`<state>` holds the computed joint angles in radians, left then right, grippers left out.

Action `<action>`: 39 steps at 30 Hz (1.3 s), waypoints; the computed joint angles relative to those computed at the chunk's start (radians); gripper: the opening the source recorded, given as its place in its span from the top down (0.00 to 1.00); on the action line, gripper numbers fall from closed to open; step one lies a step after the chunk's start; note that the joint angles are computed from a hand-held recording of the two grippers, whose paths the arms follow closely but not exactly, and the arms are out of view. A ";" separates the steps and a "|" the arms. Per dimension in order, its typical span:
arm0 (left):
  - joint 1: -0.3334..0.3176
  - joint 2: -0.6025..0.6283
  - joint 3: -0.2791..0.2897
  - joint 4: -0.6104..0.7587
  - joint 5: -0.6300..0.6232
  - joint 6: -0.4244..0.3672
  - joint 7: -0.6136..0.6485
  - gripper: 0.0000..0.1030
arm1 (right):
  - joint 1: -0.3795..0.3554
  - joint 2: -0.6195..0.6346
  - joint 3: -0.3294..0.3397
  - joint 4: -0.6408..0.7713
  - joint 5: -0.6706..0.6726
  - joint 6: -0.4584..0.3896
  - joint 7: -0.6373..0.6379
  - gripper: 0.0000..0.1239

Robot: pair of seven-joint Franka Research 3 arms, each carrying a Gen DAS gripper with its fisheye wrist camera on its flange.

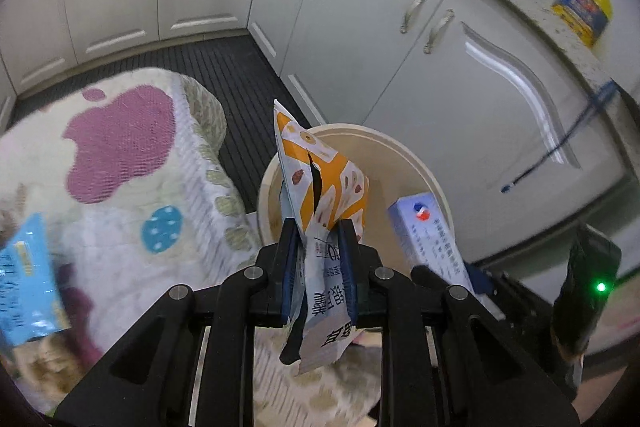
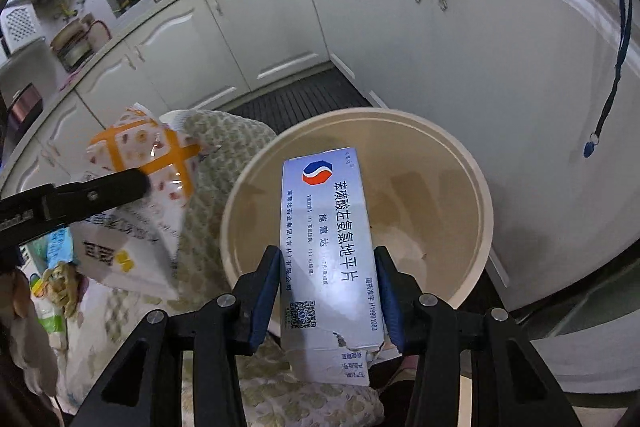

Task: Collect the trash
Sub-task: 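Carry both items over the beige bin and open both tools to drop them, then move both tools back over the table toward the remaining trash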

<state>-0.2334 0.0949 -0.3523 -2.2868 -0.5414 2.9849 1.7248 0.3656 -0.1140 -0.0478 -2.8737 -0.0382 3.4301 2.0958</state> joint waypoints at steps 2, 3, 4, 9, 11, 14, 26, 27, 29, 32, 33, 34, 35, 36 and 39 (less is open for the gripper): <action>0.022 0.036 -0.023 0.031 -0.079 -0.017 0.055 0.55 | 0.014 0.017 -0.044 0.002 -0.068 0.015 0.061 0.56; 0.037 0.049 -0.040 0.043 -0.126 -0.023 0.090 0.43 | -0.001 0.015 -0.014 -0.002 -0.028 0.015 0.040 0.56; 0.052 0.054 -0.056 0.047 -0.174 -0.024 0.125 0.42 | -0.019 0.014 0.018 -0.004 0.014 0.012 0.010 0.56; 0.063 0.027 -0.060 0.031 -0.268 -0.051 0.201 0.42 | -0.016 -0.001 0.031 -0.013 0.046 -0.001 -0.005 0.56; 0.047 0.001 -0.041 0.014 -0.286 -0.058 0.216 0.42 | -0.005 0.004 0.022 0.003 0.041 -0.008 0.003 0.56; 0.019 -0.052 -0.011 -0.019 -0.335 -0.067 0.264 0.42 | 0.004 0.000 0.029 0.010 0.050 -0.012 0.004 0.56; -0.136 -0.274 0.141 -0.197 -0.403 -0.021 0.348 0.42 | -0.023 -0.059 0.243 0.017 0.366 -0.017 -0.203 0.48; -0.150 -0.293 0.157 -0.213 -0.409 -0.020 0.356 0.42 | -0.026 -0.063 0.264 0.021 0.393 -0.019 -0.223 0.48; -0.173 -0.330 0.181 -0.245 -0.398 -0.010 0.353 0.42 | -0.034 -0.067 0.301 0.030 0.441 -0.025 -0.259 0.48; -0.198 -0.389 0.214 -0.294 -0.361 0.001 0.337 0.42 | -0.056 -0.079 0.370 0.047 0.511 -0.037 -0.310 0.48; -0.204 -0.410 0.222 -0.312 -0.344 0.006 0.326 0.42 | -0.055 -0.082 0.378 0.050 0.523 -0.038 -0.321 0.48; -0.207 -0.427 0.229 -0.328 -0.325 0.011 0.313 0.42 | -0.066 -0.086 0.404 0.055 0.544 -0.040 -0.335 0.48; -0.205 -0.446 0.231 -0.344 -0.299 0.015 0.293 0.42 | -0.079 -0.090 0.432 0.061 0.564 -0.043 -0.350 0.48; -0.205 -0.469 0.237 -0.366 -0.277 0.018 0.279 0.42 | -0.089 -0.093 0.454 0.067 0.578 -0.045 -0.362 0.48; -0.216 -0.521 0.269 -0.410 -0.230 0.021 0.245 0.42 | -0.114 -0.099 0.515 0.083 0.612 -0.049 -0.386 0.48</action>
<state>-0.4493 -0.4265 -0.0834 -2.6973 -0.7716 3.0055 1.9694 0.2519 -0.2130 0.4676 -2.7910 0.5738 3.3814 1.7103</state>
